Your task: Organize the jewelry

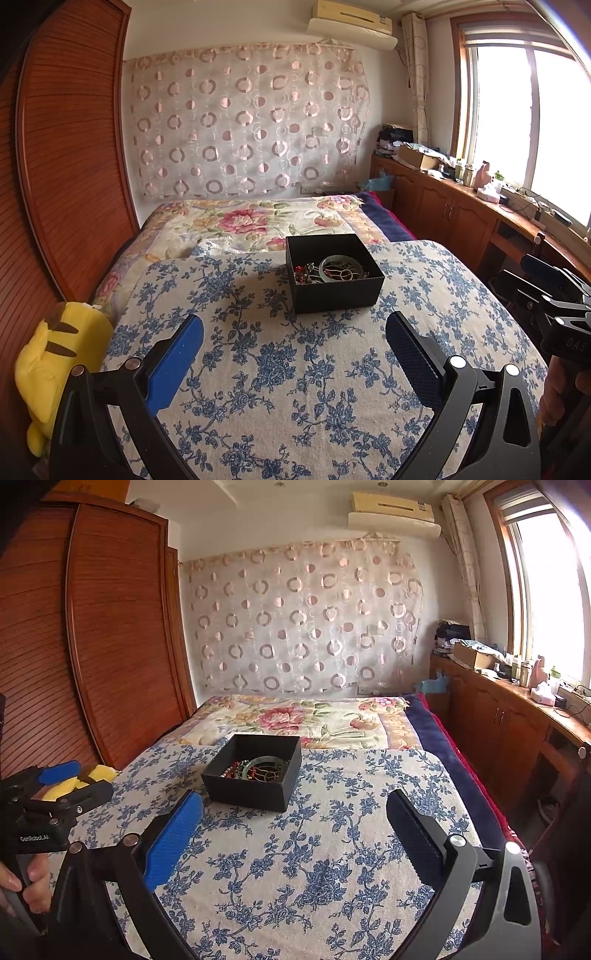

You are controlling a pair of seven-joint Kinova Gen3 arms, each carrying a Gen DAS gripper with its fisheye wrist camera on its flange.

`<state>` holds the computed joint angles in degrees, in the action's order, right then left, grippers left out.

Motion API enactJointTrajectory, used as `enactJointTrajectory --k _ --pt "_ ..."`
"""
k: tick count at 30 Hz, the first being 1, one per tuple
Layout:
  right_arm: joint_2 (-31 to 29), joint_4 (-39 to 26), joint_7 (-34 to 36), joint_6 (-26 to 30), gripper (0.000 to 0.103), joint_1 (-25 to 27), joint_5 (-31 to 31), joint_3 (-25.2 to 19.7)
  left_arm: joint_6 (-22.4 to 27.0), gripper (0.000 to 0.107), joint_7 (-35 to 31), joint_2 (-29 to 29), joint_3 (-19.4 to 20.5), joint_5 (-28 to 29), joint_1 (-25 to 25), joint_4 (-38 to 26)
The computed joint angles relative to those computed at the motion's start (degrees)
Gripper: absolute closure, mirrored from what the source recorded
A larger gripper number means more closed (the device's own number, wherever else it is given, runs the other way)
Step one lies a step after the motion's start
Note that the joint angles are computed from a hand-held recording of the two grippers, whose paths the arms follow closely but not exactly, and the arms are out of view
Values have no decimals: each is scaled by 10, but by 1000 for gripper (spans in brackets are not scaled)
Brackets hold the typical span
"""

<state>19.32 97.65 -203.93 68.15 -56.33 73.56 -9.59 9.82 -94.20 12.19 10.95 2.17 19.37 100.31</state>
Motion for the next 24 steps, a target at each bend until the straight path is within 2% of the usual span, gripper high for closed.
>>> enactJointTrajectory --k 8,24 --pt "-1 -3 3 2 2 0 -3 0 2 12 10 0 -10 -7 12 -2" --pt "-2 -2 4 1 2 1 -3 -1 1 12 4 -1 -1 -2 3 0"
